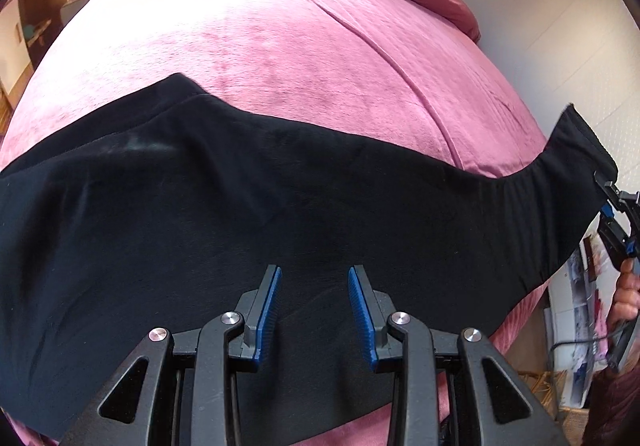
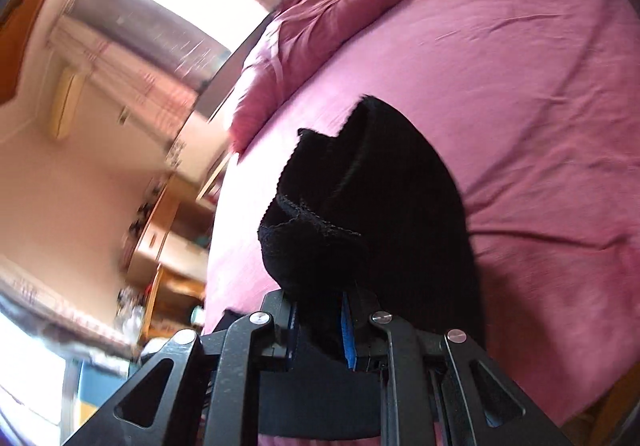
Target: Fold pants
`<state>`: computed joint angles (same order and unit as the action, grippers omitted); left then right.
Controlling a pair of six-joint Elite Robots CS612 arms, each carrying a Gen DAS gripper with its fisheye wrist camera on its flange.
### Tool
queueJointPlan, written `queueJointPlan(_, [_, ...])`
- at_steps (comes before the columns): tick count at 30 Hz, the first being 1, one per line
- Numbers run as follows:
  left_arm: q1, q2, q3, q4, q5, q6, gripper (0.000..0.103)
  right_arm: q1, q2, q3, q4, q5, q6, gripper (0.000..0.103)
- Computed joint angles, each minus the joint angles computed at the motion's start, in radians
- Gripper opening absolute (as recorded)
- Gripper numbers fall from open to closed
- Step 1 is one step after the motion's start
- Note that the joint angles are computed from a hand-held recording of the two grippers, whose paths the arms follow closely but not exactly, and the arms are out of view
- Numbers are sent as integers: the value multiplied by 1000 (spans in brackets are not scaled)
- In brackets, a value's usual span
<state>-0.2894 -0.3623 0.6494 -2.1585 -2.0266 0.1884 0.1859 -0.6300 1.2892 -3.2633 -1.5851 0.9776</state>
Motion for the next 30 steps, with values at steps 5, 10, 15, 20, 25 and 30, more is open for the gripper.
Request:
queueJointPlan(5, [28,12,-25,10,-71,-41,35,35,97,-216,183,120,-117,17])
queueJointPlan(10, [55,26,-44,17,-142,-100,35,70,219,-453,430,195,-196,17])
queueJointPlan(15, [76,32,-46,16,-189,-125,35,99,317,-645,630,206,-254,17])
queueJointPlan(20, [94,53,-79,47,-259,-129,35,124,378,-773,793,181,-347,22])
queueJointPlan(25, [102,106,-174,148,-370,-156,43,135,407,-821,844,194,-380,42])
queueJointPlan(30, [102,175,-317,327,-456,-156,57,126,313,-630,699,258,-398,57])
